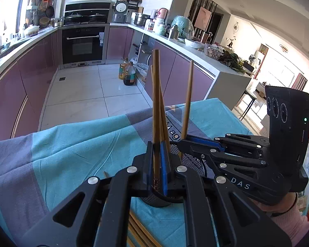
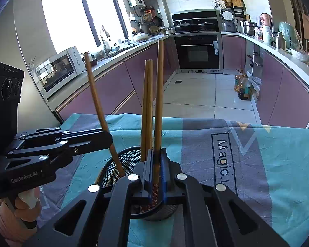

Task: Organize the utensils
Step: 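Raise the left tool's chopstick and lower it into the cup while the right tool does likewise, then open both tools over the cup and move them back to the remaining chopsticks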

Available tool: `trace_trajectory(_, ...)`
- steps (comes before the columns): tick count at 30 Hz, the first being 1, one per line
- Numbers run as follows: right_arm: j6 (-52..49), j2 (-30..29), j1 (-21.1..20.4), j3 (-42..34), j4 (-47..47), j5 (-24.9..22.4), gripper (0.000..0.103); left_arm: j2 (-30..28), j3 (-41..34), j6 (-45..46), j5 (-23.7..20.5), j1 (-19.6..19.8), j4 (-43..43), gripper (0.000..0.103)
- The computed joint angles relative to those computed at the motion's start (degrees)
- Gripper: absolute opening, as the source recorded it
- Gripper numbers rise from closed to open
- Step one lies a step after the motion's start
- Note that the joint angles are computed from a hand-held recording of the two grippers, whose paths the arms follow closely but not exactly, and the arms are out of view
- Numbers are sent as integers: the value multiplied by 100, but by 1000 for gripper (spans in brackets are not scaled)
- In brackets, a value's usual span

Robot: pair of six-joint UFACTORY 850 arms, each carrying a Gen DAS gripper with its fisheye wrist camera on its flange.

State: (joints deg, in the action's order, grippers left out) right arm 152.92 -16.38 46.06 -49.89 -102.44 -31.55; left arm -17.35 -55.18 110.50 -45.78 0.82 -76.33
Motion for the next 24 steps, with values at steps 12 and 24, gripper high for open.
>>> trace_trajectory(12, 449, 325, 435, 284, -521, -577, 21, 357, 474, 1084, -399, 685, -1007, 26)
trace_trajectory(24, 44, -163, 1077, -72, -505, -206, 33, 163, 853, 2019, -110, 1650, -870, 38)
